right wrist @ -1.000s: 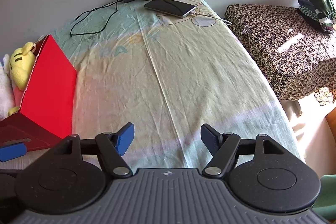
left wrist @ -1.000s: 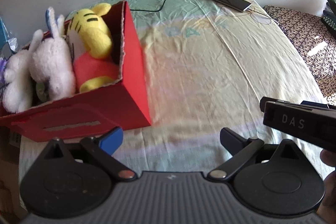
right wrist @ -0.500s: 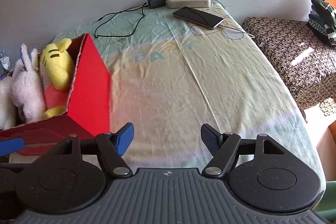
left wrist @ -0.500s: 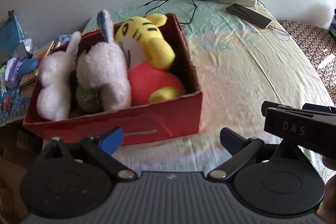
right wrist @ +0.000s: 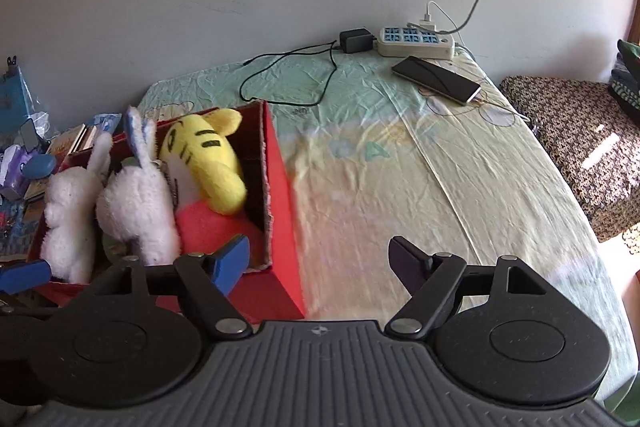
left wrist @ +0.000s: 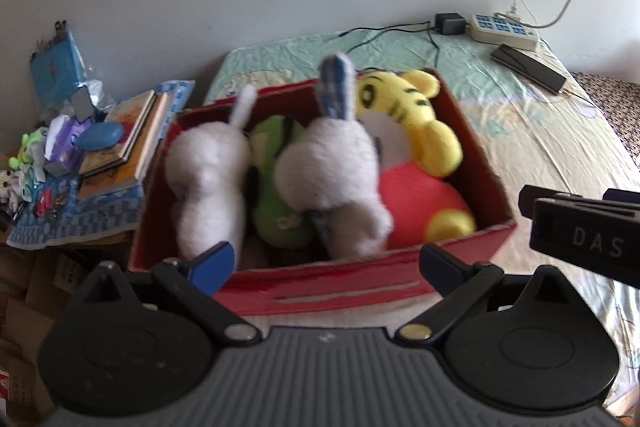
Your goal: Organize objects
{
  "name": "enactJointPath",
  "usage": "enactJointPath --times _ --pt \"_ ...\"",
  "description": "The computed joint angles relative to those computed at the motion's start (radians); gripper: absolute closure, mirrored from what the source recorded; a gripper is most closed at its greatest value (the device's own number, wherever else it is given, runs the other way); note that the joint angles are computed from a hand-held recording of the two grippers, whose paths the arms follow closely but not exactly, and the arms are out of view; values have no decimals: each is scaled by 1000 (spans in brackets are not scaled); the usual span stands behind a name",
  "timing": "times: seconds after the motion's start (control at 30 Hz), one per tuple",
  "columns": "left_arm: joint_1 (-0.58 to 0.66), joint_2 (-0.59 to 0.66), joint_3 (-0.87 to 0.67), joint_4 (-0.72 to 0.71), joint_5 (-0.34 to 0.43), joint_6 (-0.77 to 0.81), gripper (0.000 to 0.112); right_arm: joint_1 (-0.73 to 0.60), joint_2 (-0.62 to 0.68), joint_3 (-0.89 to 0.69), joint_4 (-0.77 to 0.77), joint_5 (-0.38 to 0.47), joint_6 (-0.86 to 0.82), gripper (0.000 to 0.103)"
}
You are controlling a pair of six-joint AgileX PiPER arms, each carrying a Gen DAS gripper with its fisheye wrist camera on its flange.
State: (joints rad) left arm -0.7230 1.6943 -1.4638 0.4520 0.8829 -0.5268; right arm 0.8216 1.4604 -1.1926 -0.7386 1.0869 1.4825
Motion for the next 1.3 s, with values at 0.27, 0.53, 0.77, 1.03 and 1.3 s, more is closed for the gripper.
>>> enactJointPath --times 0.27,0.53,0.77,1.03,1.3 --pt "112 -3 -21 -60 -17 100 13 21 121 -179 -1 36 -52 19" --pt "166 12 -36 -100 -19 177 13 31 197 -263 22 41 -56 19" --pt "209 15 -32 -124 -26 212 13 41 245 -314 34 55 -58 19" --pt "259 7 -10 -173 -36 261 13 53 290 -364 43 70 -60 19" --pt "283 -8 19 -215 -52 307 13 59 300 -361 54 48 -42 19"
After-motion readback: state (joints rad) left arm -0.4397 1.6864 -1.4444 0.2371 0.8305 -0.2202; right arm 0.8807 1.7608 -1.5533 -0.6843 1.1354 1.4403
